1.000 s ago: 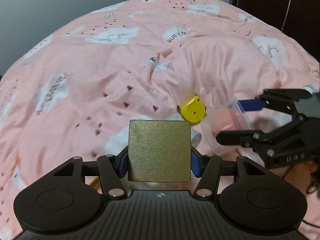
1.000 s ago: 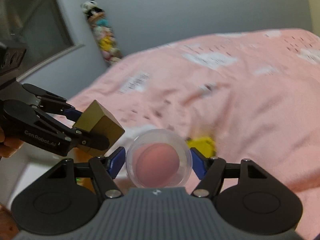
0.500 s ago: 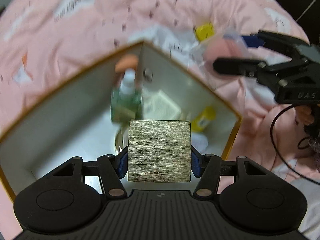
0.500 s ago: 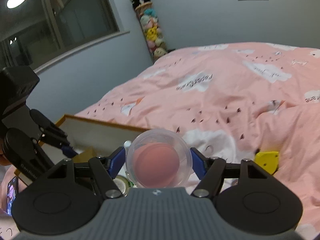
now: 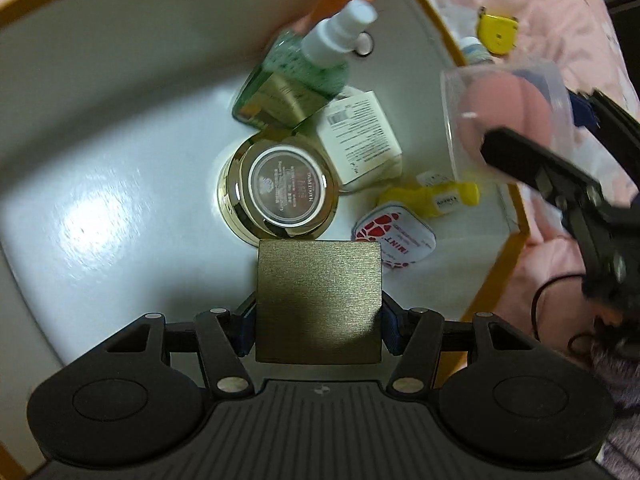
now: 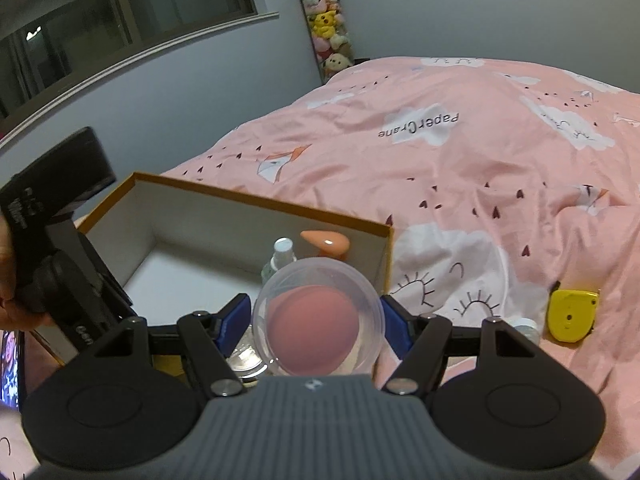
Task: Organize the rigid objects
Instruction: 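Lower the tan box into the orange box and open the left tool while the right tool carries the cup, then lower the clear sponge cup into the orange box and open the right tool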
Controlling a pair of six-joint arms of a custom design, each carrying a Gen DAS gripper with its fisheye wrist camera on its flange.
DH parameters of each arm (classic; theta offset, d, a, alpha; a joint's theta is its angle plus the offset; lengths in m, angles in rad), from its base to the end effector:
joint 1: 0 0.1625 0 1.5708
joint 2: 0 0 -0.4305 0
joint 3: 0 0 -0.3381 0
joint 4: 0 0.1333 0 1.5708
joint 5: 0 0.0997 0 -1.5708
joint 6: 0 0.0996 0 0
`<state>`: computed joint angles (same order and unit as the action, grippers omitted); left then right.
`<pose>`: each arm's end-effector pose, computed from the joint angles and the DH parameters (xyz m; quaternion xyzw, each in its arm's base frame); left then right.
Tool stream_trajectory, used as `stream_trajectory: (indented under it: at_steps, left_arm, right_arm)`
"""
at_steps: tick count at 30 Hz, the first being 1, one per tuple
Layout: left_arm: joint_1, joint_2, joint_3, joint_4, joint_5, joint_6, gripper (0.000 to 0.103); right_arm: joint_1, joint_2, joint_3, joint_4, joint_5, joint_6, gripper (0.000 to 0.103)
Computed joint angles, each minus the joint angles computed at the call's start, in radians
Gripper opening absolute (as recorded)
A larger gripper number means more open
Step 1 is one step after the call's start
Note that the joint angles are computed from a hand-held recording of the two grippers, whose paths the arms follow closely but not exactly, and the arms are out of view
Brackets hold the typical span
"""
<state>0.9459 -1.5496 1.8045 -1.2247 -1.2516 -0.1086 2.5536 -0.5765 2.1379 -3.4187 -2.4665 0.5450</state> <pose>-0.0801 -0.3923 0.3733 0.2862 0.8998 0.2184 0.2465 0.4280 -0.2185 0.0275 0.1334 -0.8843 0.3894 0.2205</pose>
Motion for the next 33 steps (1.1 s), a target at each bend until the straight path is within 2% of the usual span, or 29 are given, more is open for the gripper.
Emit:
stream_trajectory:
  at_steps: [9, 12, 16, 20, 22, 25, 28, 33]
  left_arm:
    - [0.043, 0.027, 0.008, -0.004, -0.023, -0.079, 0.067]
    - [0.053, 0.035, 0.013, -0.006, -0.044, -0.056, 0.075]
    - [0.052, 0.035, 0.006, -0.011, -0.064, -0.06, 0.076]
    - [0.055, 0.021, -0.021, -0.022, -0.08, -0.056, 0.068]
    - [0.058, 0.023, -0.035, -0.02, -0.078, -0.054, 0.055]
    - [0.064, 0.028, -0.031, -0.02, -0.062, -0.068, 0.05]
    - [0.084, 0.033, -0.027, -0.031, -0.079, -0.07, 0.043]
    - [0.074, 0.026, -0.005, -0.052, -0.095, -0.053, 0.038]
  right_arm:
    - [-0.016, 0.009, -0.01, 0.022, 0.015, 0.001, 0.069]
    - [-0.018, 0.009, -0.009, 0.022, 0.017, 0.004, 0.069]
    - [-0.019, 0.007, -0.007, 0.03, 0.017, 0.009, 0.069]
    - [-0.02, 0.009, -0.006, 0.03, 0.016, 0.013, 0.069]
    - [-0.021, 0.009, -0.006, 0.029, 0.016, 0.013, 0.069]
    - [-0.021, 0.012, -0.008, 0.028, 0.017, 0.013, 0.069]
    - [-0.021, 0.013, -0.009, 0.026, 0.022, 0.009, 0.069]
    - [-0.024, 0.012, -0.008, 0.038, 0.027, 0.011, 0.069]
